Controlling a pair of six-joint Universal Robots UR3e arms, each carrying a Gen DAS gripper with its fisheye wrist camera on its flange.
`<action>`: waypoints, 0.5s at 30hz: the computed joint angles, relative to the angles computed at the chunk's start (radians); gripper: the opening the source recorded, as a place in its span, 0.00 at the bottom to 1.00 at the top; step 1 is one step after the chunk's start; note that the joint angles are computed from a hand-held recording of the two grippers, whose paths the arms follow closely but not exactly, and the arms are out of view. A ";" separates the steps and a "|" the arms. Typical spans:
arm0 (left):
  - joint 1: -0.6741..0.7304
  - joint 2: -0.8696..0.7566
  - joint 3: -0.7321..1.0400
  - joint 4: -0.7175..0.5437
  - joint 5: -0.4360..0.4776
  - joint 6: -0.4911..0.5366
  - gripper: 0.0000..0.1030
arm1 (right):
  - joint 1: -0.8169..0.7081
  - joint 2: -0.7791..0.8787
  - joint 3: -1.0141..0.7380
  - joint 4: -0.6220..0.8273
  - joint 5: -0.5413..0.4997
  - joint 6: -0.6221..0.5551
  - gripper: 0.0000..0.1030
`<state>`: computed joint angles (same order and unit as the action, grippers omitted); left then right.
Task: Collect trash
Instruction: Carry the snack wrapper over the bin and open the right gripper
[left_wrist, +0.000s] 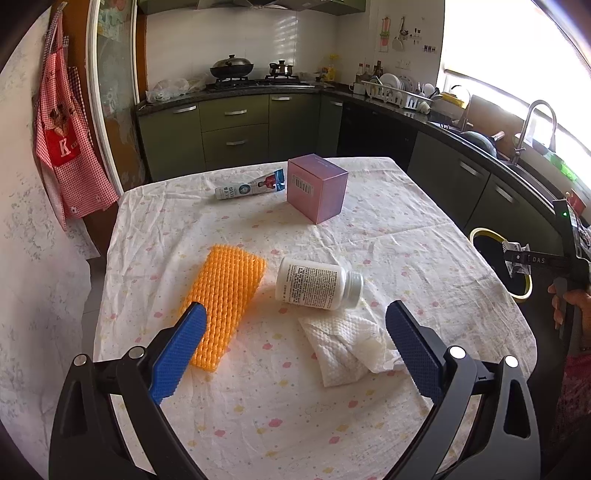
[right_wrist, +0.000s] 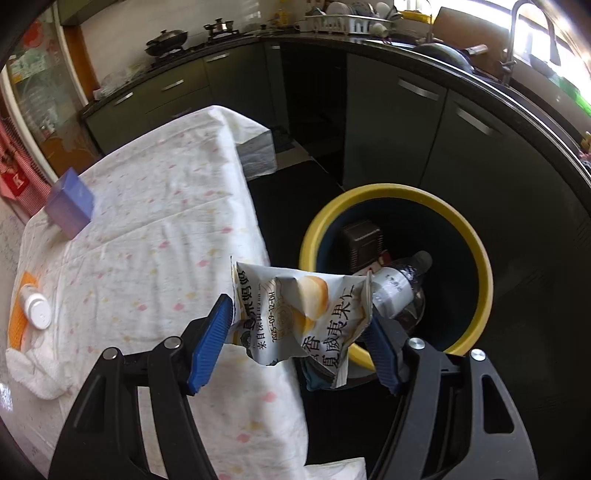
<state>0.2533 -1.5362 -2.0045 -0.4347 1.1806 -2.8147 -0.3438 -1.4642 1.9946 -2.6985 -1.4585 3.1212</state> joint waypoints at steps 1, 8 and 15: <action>-0.008 -0.008 0.008 0.000 0.006 -0.004 0.93 | -0.020 0.017 -0.005 -0.007 -0.004 -0.001 0.64; -0.053 -0.060 0.056 -0.005 0.035 -0.017 0.93 | -0.104 0.156 -0.076 -0.033 -0.062 0.005 0.71; -0.077 -0.091 0.086 -0.008 0.050 -0.025 0.93 | -0.166 0.128 -0.029 -0.079 -0.049 0.024 0.74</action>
